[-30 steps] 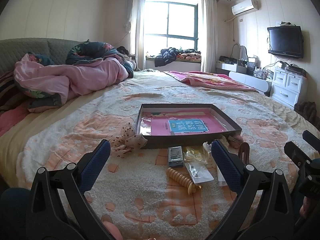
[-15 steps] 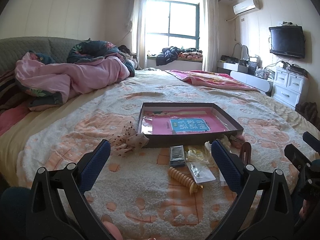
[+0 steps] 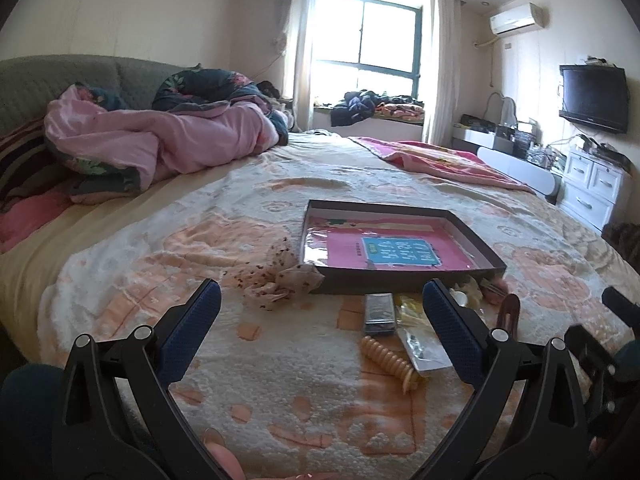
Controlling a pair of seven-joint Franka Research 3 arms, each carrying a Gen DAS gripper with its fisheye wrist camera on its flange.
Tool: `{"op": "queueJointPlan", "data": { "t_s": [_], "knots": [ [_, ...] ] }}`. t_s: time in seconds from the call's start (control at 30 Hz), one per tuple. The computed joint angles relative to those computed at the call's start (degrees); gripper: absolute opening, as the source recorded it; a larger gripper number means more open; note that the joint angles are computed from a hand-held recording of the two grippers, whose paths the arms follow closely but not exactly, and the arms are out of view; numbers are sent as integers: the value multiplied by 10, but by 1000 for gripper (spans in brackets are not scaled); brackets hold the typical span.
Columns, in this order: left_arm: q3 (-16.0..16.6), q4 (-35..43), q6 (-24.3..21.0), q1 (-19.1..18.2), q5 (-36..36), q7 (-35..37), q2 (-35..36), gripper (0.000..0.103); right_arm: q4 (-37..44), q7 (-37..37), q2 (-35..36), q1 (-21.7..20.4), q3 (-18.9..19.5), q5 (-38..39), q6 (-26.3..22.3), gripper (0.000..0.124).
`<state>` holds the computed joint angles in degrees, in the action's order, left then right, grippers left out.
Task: Organize jewelry
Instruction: 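Grasp the polka-dot fabric bow with the left tool while the right tool grasps the clear plastic bag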
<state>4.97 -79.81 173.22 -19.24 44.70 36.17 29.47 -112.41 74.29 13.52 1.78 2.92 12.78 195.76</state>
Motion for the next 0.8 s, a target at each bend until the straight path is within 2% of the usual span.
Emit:
{"op": "queueJointPlan", "data": {
  "t_s": [0.17,0.23,0.27,0.3,0.47,0.63,0.7,0.73,0.8],
  "knots": [
    [-14,12,-28,15,-24,12,7,93,22,19,12,-49,52,-50,-35,97],
    [-21,17,-38,21,-35,21,11,93,39,-1,20,-38,46,-34,-57,97],
    [-30,26,-51,28,-46,35,17,93,51,-7,25,-59,69,-33,-77,97],
    [-32,30,-59,29,-51,41,20,93,59,-14,30,-62,74,-25,-90,97],
    [-65,80,-126,53,-110,101,54,93,116,-14,59,5,3,-12,-165,97],
    [-68,139,-173,57,-149,128,90,93,161,6,88,55,-57,-15,-224,97],
    [-75,168,-190,61,-168,145,108,93,173,11,95,58,-63,-17,-242,97],
    [-79,186,-203,62,-177,155,119,93,184,28,102,70,-79,-28,-256,96],
    [-91,222,-224,68,-203,182,141,93,200,33,112,65,-75,-26,-273,96]
  ]
}}
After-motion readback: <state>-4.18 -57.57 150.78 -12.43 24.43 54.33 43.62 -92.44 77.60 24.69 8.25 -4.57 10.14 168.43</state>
